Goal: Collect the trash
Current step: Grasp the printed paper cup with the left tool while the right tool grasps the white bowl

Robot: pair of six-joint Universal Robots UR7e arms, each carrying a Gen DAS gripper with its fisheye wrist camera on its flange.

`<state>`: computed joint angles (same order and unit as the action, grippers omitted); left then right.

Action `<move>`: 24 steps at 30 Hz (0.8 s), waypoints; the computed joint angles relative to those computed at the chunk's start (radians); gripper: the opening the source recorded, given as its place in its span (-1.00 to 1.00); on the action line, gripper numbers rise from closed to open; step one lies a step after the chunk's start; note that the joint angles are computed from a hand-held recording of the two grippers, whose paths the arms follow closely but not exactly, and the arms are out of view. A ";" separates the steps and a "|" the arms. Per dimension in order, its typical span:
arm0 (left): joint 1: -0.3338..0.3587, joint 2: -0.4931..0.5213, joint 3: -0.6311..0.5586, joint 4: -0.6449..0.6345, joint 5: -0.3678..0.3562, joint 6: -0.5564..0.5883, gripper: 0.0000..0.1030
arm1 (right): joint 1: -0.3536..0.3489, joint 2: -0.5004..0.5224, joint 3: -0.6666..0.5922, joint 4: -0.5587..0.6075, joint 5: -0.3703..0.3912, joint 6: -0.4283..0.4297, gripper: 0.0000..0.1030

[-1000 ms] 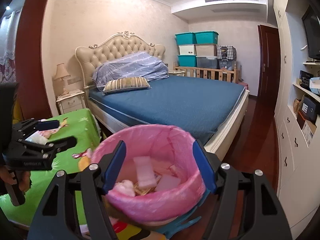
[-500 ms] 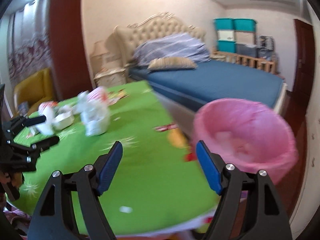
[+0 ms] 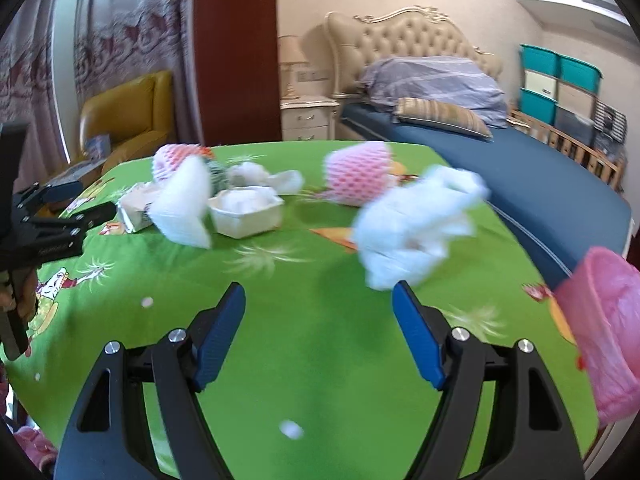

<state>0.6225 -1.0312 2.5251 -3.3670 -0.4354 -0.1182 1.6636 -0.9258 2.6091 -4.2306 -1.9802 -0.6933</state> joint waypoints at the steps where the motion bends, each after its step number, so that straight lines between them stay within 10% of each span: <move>1: 0.026 -0.013 -0.013 0.009 -0.009 0.016 0.64 | 0.018 0.012 -0.022 0.020 -0.013 0.001 0.43; 14: 0.195 0.061 -0.184 0.034 -0.172 0.143 0.64 | 0.054 0.075 -0.231 0.261 -0.107 0.057 0.43; 16: 0.213 0.044 -0.185 0.041 -0.231 0.143 0.26 | 0.053 0.078 -0.261 0.298 -0.111 0.069 0.43; 24: 0.220 0.003 -0.123 -0.091 -0.290 0.174 0.19 | 0.064 0.094 -0.333 0.436 -0.077 0.102 0.43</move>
